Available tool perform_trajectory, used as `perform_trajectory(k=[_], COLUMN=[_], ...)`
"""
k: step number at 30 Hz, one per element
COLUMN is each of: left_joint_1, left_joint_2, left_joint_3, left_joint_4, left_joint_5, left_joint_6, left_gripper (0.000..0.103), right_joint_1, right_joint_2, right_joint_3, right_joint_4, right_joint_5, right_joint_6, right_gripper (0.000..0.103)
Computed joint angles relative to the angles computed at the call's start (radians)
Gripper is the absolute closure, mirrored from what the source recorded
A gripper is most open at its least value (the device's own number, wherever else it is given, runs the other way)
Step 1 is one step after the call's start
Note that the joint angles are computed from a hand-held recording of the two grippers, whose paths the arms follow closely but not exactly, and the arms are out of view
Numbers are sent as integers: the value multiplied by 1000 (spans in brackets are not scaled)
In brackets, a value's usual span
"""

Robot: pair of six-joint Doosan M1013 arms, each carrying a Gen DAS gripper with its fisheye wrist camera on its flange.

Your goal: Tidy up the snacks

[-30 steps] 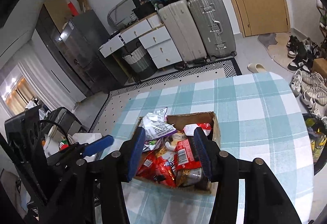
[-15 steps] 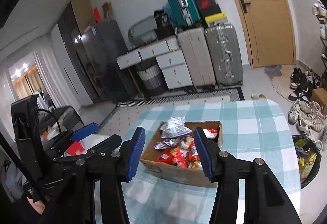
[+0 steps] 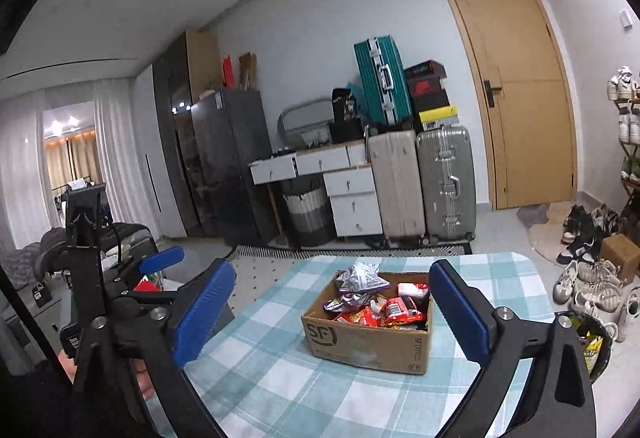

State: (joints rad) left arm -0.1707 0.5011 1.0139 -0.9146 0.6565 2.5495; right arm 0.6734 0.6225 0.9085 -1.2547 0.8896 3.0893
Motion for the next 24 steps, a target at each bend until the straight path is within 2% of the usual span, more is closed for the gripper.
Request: perform_trajectory(k=[5,13,18,22,24], left_joint_1=[17,12,5,2,-3], left_joint_2=[-11,18,27,35,47], left_joint_3=[44,39,77,127,138], left_joint_4=[-40,-37,-113,-232,-222], left_joint_5=[-32,-75,-121,-156,-165], left_joint_6=[43,6,102,240,239], left_gripper=[0,0,0,0,0], right_joint_1=[9,-5,-10,-18,-21], right_joint_2=[-15,-15,-8,-3,-1], right_joint_3=[65,117,152,184,196], right_joint_4=[-59,-86,-91,-91,-81], right_joint_5=[26,35,46,51,54], right_joint_6=[70,111,147,198,198], right_gripper=[0,0,0,0,0])
